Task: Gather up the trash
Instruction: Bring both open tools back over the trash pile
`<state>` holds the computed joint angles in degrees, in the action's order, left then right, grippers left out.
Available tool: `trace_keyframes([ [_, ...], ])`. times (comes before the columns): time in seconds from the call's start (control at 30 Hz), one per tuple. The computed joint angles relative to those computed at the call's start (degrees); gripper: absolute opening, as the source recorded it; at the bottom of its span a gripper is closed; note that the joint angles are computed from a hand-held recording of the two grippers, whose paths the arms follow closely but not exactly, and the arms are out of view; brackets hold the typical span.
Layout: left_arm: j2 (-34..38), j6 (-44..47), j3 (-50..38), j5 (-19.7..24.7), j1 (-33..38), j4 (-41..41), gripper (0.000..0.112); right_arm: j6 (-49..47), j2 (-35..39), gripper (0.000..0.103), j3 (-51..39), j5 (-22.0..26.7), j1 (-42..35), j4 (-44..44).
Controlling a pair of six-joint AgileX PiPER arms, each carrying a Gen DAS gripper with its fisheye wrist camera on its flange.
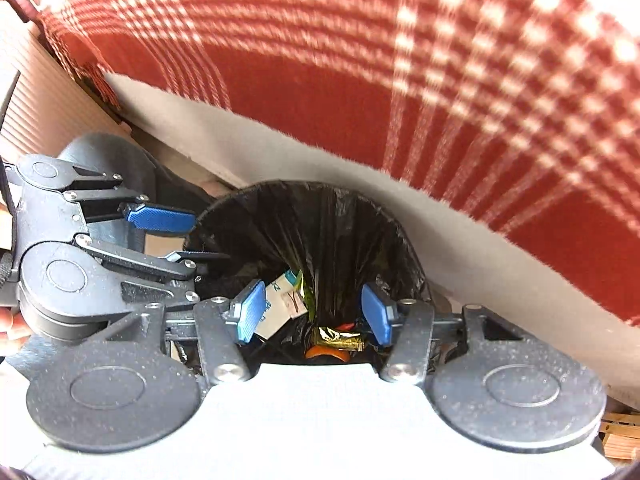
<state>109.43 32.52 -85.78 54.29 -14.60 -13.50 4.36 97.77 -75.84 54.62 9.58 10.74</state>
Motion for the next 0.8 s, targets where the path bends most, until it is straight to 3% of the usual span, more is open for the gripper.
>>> trace_keyframes([
  [0.1, -2.6, 3.7, -1.1, 0.7, 0.8, -3.2, 0.041, -0.1, -3.4, 0.068, 0.2, -0.2, -0.9, 0.8],
  [0.23, -3.8, 8.0, -7.3, 7.0, 3.6, -10.8, 0.044, -1.6, -8.9, 0.069, -0.2, -0.6, -3.3, 3.4],
  [0.33, -4.8, 11.2, -10.9, 9.3, 5.1, -15.6, 0.049, -2.3, -12.6, 0.072, -0.9, -1.5, -4.4, 3.6],
  [0.47, -6.0, 12.5, -14.0, 8.6, 5.3, -19.9, 0.056, -2.8, -16.0, 0.076, -2.5, -4.0, -5.3, 1.8],
  [0.6, -4.7, 11.4, -18.5, 6.1, 5.1, -22.4, 0.077, -2.8, -16.1, 0.078, -5.7, -6.0, -6.9, 0.4],
  [0.8, 2.2, 5.1, -31.7, 3.4, 3.7, -20.0, 0.081, 0.1, -14.3, 0.079, -8.6, -11.9, -10.5, -2.8],
])
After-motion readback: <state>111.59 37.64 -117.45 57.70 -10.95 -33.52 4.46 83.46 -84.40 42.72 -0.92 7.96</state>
